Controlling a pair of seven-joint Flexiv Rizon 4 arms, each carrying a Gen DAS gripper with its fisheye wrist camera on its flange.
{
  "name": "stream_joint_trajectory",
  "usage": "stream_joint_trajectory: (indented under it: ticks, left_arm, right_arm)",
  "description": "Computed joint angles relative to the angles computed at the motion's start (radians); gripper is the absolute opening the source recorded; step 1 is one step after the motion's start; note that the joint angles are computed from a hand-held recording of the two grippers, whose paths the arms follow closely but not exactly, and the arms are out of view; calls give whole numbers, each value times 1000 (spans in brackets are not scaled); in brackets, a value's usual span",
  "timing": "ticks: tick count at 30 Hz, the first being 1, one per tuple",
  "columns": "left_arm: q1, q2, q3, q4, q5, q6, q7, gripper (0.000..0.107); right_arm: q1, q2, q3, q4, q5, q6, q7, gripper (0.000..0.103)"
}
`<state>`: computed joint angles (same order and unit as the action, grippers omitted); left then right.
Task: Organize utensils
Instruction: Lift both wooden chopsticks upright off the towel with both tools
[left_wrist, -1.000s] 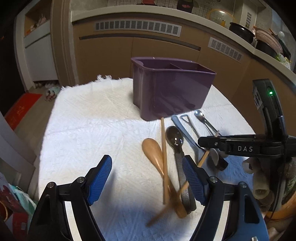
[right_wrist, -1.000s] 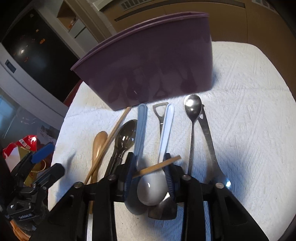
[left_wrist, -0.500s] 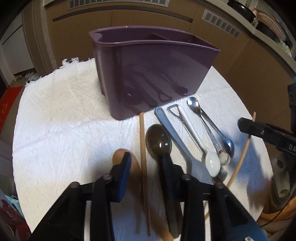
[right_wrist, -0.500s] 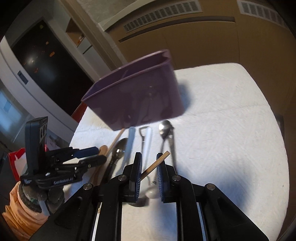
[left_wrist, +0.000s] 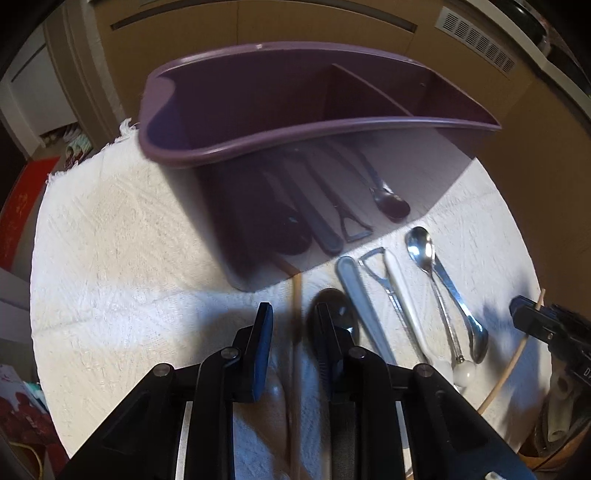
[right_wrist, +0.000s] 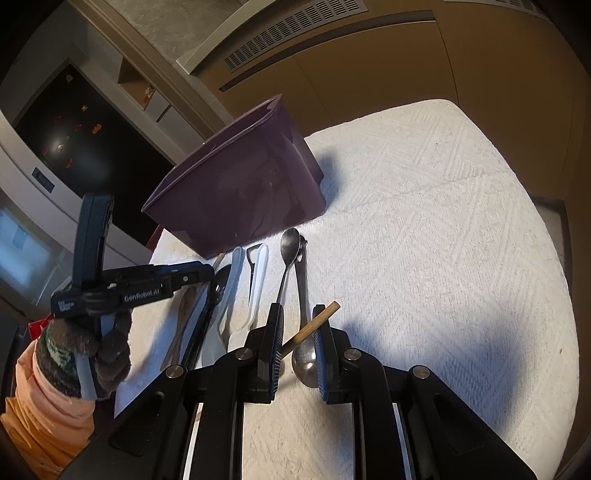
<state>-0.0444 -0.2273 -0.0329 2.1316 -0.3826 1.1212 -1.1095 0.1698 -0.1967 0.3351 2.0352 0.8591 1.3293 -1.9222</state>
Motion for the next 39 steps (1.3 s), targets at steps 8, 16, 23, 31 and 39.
stream_joint_trajectory:
  ticks: [8, 16, 23, 31, 39]
  left_arm:
    - [-32, -38, 23, -35, 118, 26, -42, 21]
    - [-28, 14, -6, 68, 94, 137, -71, 4]
    - [-53, 171, -71, 323, -271, 254, 181, 4]
    - [-150, 284, 18, 431, -337, 197, 221, 4]
    - [-104, 192, 30, 300, -189, 120, 137, 10]
  right_arm:
    - [16, 4, -2, 24, -32, 28, 31, 17]
    - [35, 39, 5, 66, -95, 67, 77, 17]
    - [75, 92, -7, 109, -188, 123, 121, 16]
    - [147, 143, -52, 189, -447, 202, 319, 13]
    - [163, 195, -99, 287, -809, 282, 584, 10]
